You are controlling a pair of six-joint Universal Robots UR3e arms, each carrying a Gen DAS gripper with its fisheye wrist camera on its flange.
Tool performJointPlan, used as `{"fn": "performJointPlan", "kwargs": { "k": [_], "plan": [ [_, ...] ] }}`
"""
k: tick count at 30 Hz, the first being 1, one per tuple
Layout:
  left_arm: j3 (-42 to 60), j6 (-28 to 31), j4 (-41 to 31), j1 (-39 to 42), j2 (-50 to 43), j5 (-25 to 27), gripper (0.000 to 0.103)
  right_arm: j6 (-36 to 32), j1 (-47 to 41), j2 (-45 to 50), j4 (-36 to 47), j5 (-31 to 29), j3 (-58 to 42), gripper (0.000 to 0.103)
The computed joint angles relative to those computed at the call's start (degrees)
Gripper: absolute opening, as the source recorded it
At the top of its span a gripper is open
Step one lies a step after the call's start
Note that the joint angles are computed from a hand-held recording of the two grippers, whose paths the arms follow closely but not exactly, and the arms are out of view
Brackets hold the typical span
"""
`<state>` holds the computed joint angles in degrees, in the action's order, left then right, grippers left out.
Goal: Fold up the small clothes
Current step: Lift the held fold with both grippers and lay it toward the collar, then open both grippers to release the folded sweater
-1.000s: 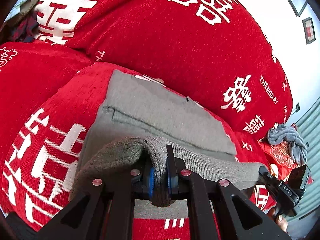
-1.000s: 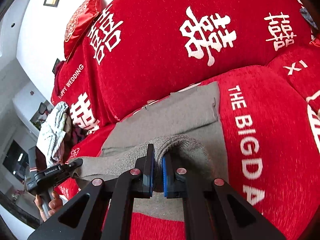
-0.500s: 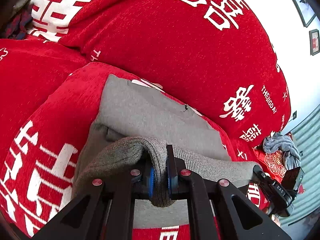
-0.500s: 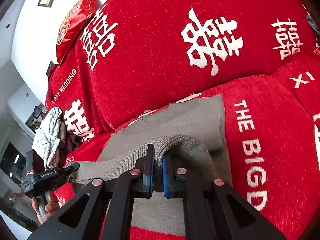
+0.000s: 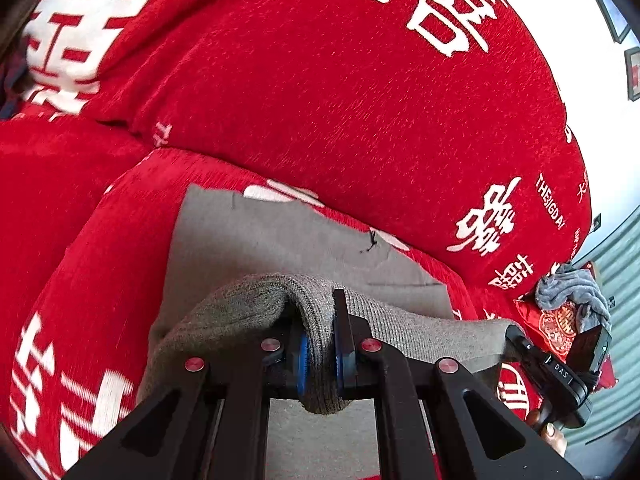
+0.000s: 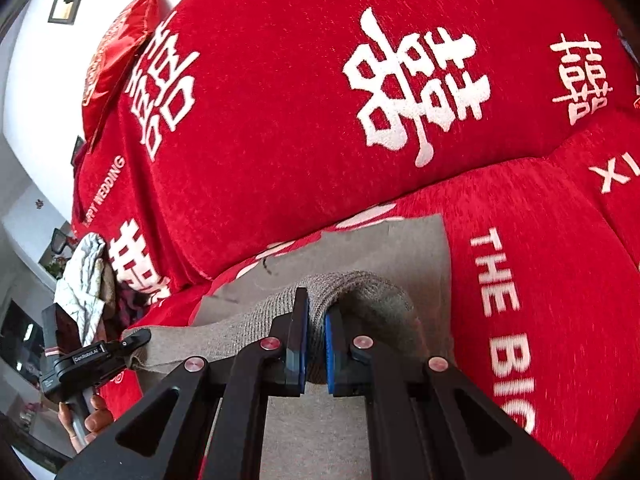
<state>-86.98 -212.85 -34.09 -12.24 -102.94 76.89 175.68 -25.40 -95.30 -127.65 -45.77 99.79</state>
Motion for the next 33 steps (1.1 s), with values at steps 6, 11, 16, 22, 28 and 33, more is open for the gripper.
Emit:
{"fn": "performJointPlan", "kwargs": {
  "k": [6, 11, 16, 22, 28, 33],
  "plan": [
    [14.54, 1.53, -6.55, 0.75, -10.98, -0.23, 0.011, 4.42, 3.8, 10.8, -4.26, -4.5, -8.34, 0.007],
    [25.32, 2.82, -11.56, 1.22, -19.55, 0.15, 0.011, 7.41, 7.01, 20.22, -5.48, -8.57, -16.39, 0.007],
    [31.73, 2.64, -14.38, 2.66, -26.01, -1.16, 0.011, 8.36, 9.9, 28.13, -4.66, -12.49, -23.83, 0.007],
    [36.61, 1.52, -18.67, 5.54, -32.42, -6.76, 0.014, 9.45, 11.88, 34.77, -3.27, -15.92, -29.83, 0.007],
    [34.54, -2.35, -15.52, 9.84, -34.3, -16.74, 0.014, 12.69, 11.42, 38.81, -2.66, -14.52, -32.77, 0.009],
    [38.06, -3.0, -19.52, 11.34, -36.08, -20.9, 0.017, 15.86, 10.6, 40.51, -0.36, -12.89, -35.4, 0.016]
  ]
}}
